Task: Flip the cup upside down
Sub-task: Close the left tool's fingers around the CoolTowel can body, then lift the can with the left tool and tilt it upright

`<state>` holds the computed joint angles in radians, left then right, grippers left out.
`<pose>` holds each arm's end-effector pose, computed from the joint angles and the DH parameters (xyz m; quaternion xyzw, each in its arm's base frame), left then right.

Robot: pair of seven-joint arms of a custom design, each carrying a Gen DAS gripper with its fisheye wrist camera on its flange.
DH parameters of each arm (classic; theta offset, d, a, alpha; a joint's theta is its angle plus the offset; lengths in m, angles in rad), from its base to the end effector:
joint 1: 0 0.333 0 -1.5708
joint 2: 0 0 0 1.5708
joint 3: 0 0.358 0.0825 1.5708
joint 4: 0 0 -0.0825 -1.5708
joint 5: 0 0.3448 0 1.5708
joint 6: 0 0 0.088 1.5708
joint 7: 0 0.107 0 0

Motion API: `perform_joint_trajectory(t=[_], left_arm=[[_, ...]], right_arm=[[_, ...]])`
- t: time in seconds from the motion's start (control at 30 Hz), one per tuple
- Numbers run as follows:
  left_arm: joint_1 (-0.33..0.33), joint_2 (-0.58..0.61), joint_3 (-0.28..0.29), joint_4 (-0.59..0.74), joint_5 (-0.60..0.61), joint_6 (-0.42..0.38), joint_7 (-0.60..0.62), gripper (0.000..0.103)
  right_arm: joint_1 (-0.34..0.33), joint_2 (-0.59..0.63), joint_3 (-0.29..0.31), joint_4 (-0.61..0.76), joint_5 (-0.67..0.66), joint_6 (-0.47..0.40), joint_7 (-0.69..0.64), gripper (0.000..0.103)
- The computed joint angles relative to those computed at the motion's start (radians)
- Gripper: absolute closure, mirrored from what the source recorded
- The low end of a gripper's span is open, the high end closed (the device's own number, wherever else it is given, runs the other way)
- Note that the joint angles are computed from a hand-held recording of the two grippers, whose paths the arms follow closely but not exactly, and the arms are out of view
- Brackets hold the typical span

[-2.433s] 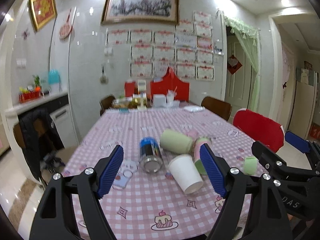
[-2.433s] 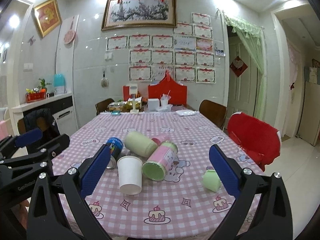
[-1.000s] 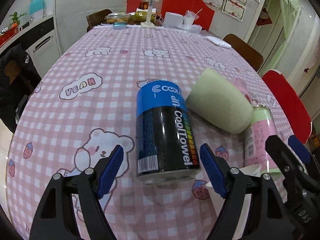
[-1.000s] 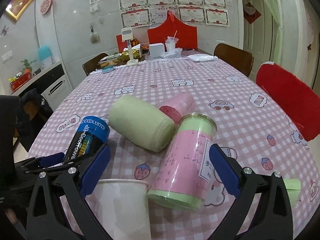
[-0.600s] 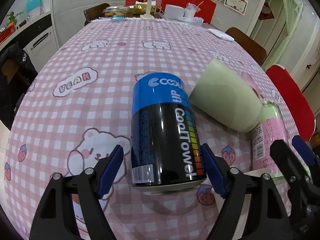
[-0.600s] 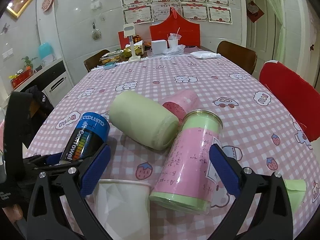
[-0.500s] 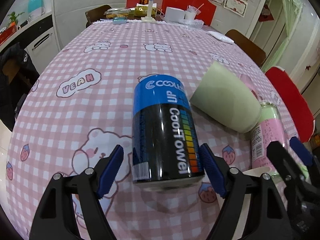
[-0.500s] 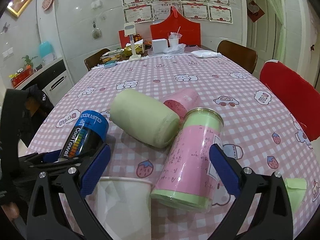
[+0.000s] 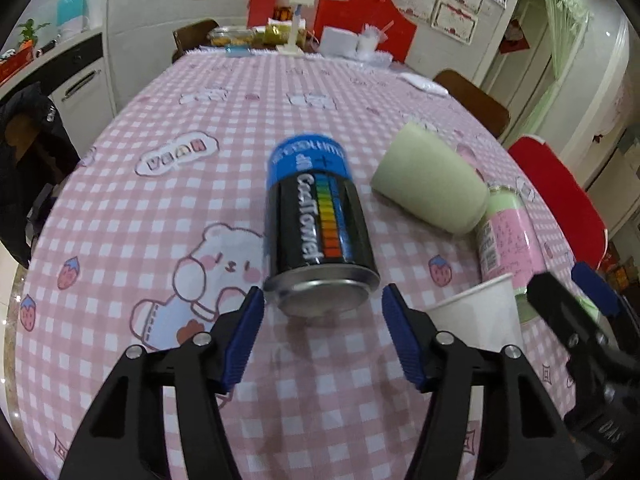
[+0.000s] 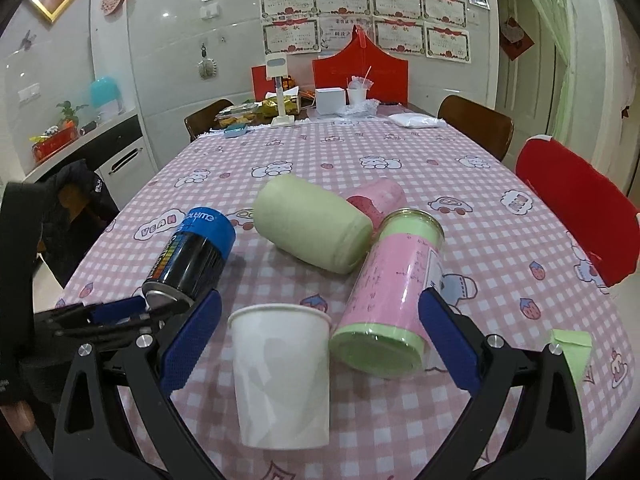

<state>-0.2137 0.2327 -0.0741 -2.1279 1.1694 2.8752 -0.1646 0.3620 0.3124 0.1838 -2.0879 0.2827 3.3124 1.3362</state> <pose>0.5314 -0.2093 0.4026 -0.7784 0.5242 -0.2712 0.2141 0.5486 0.2848 0.4522 -0.7592 0.4805 -0.2050 0.3883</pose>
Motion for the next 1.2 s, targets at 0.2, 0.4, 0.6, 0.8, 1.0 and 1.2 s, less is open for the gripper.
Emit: perform_joint_trajectory(t=[0.2, 0.4, 0.6, 0.8, 1.0, 1.2], left_arm=[[0.001, 0.002, -0.012, 0.016, -0.032, -0.029, 0.044, 0.039], [0.006, 0.036, -0.005, 0.047, -0.112, -0.035, 0.116, 0.038], [-0.004, 0.067, 0.012, 0.077, -0.157, -0.047, 0.172, 0.036], [0.005, 0.099, 0.009, 0.105, -0.257, -0.057, 0.262, 0.036], [-0.019, 0.108, 0.051, 0.100, -0.249, -0.007, 0.244, 0.036], [-0.036, 0.080, 0.067, 0.067, -0.200, 0.015, 0.202, 0.037]], right_arm=[[-0.009, 0.004, 0.011, 0.004, -0.003, 0.004, 0.006, 0.008], [0.029, 0.031, -0.032, 0.037, 0.002, -0.008, 0.013, 0.008], [0.072, 0.074, -0.078, 0.091, 0.006, -0.050, 0.020, 0.008], [0.105, 0.091, -0.115, 0.112, 0.004, -0.048, 0.025, 0.008], [0.129, 0.099, -0.144, 0.121, 0.004, -0.045, 0.029, 0.008], [0.155, 0.089, -0.173, 0.113, 0.000, -0.057, 0.035, 0.008]])
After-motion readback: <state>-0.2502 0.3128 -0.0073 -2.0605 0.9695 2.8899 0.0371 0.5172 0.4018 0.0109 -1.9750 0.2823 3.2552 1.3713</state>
